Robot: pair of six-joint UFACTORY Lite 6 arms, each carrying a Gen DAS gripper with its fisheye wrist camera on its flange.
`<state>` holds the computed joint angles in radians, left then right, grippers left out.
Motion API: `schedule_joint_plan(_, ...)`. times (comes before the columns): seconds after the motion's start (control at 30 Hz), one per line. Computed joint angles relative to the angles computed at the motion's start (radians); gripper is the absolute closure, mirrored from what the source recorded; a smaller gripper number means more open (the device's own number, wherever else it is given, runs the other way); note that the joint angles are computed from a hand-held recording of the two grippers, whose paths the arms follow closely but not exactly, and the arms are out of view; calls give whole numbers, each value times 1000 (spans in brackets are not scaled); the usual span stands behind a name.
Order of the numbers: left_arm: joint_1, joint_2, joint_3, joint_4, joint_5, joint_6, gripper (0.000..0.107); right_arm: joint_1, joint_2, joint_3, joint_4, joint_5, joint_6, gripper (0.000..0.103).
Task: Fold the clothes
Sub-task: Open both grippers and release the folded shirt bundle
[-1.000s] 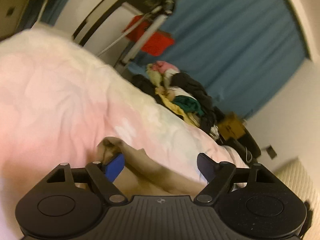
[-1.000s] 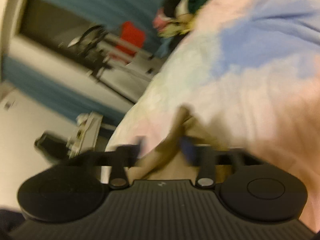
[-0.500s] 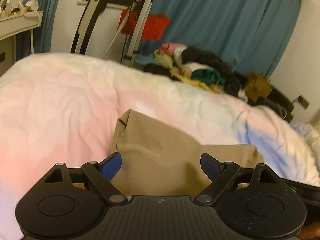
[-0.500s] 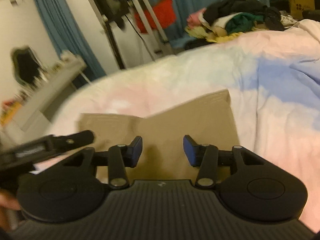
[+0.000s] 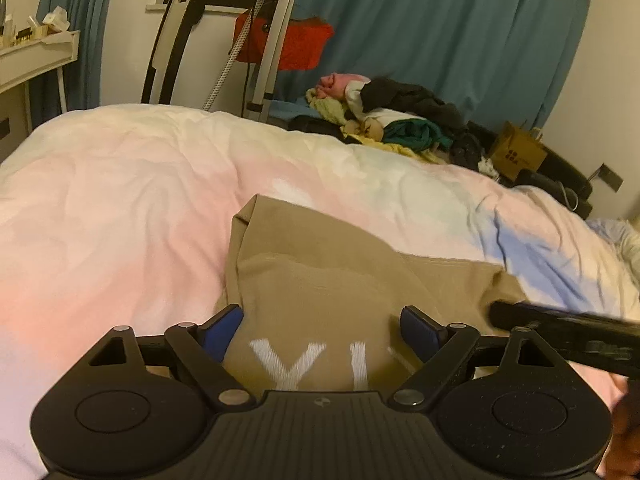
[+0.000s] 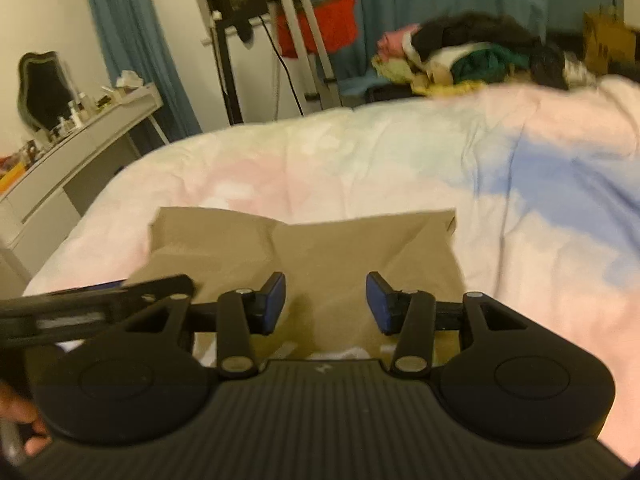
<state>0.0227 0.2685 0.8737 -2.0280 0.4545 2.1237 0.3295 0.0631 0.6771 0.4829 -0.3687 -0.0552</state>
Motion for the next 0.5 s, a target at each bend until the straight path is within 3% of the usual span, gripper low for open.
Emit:
schedule_joint_plan(0.17, 27, -149, -128, 57, 3, -49, 21, 62, -174, -133, 201, 29, -150, 55)
schedule_joint_plan(0.27, 5, -203, -190, 31, -43, -20, 21, 98, -147, -138, 314, 23, -237, 57)
schedule_joint_plan(0.37, -18, -218, -222, -36, -71, 53, 21, 78, -52, -127, 165, 13, -58, 57)
schedule_joint_plan(0.43, 7, -246, -245, 28, -53, -22, 21, 60, -22, -132, 52, -7, 79, 57)
schedule_joint_plan(0.5, 41, -297, -282, 116, -29, -129, 21, 59, -24, -131, 54, -3, 77, 57)
